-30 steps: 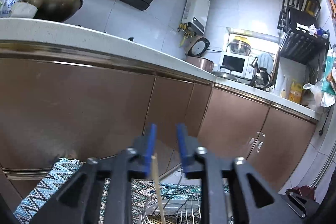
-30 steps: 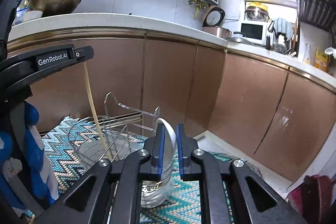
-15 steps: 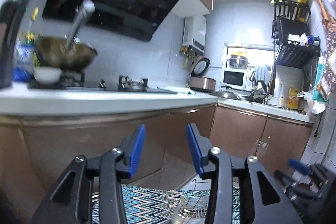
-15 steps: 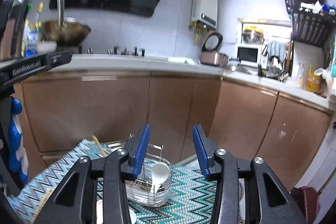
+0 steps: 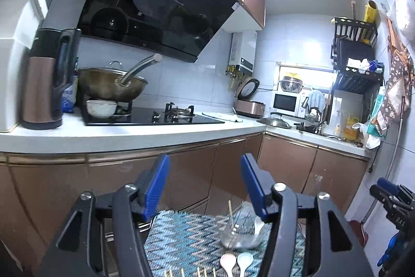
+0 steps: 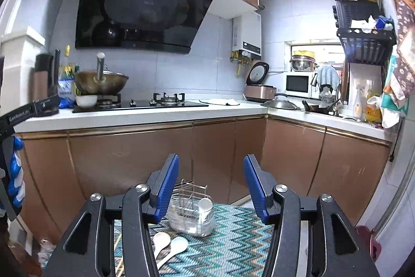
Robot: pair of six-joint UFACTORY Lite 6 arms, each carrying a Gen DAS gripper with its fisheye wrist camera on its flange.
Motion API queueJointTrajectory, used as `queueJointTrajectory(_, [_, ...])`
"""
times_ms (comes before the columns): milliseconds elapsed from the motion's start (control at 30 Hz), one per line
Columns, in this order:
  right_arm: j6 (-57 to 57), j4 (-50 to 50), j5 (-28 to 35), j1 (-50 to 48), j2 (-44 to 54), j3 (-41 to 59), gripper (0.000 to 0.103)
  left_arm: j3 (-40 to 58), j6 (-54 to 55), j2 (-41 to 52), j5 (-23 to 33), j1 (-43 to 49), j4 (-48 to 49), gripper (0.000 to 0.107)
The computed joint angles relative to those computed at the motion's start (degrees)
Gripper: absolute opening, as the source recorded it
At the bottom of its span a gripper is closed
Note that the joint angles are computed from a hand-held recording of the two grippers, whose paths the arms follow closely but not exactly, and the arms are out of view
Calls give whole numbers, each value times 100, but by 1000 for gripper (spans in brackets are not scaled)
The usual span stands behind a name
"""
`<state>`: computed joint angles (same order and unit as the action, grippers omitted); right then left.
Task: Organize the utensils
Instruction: 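Move both tools back toward the remaining spoons and chopsticks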
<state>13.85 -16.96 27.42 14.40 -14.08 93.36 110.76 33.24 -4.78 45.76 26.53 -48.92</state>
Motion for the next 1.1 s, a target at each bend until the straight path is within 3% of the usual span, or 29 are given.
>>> queueJointTrajectory(67, [150,-132,109,92,-317,-230,52,-74,304,-93,521,507,-474,56])
queueJointTrajectory(200, [1,60,212,93,-820,-634,52,-499,782,-373,1052,1050,-813,56])
queueJointTrajectory(333, [-220,323,242,-12,-1192,-1013,52,-870,1039,-523,1313,1184,-771,56])
queueJointTrajectory(467, [-640,841,113,-304,-1325,-1344,52,-1336,1095,-688,1193,1001,-469,56])
queueJointTrajectory(600, [-1716,2178,-118,-879,-1361,-1836,52,-1915,994,-855,847,534,36,56])
queueJointTrajectory(833, [-4483,5393,-239,-1885,-1127,-2787,52,-2843,1105,-911,419,170,469,56])
queueJointTrajectory(1100, [-6333,7276,11,-2613,-740,-3286,52,-2930,1229,-585,494,572,439,56])
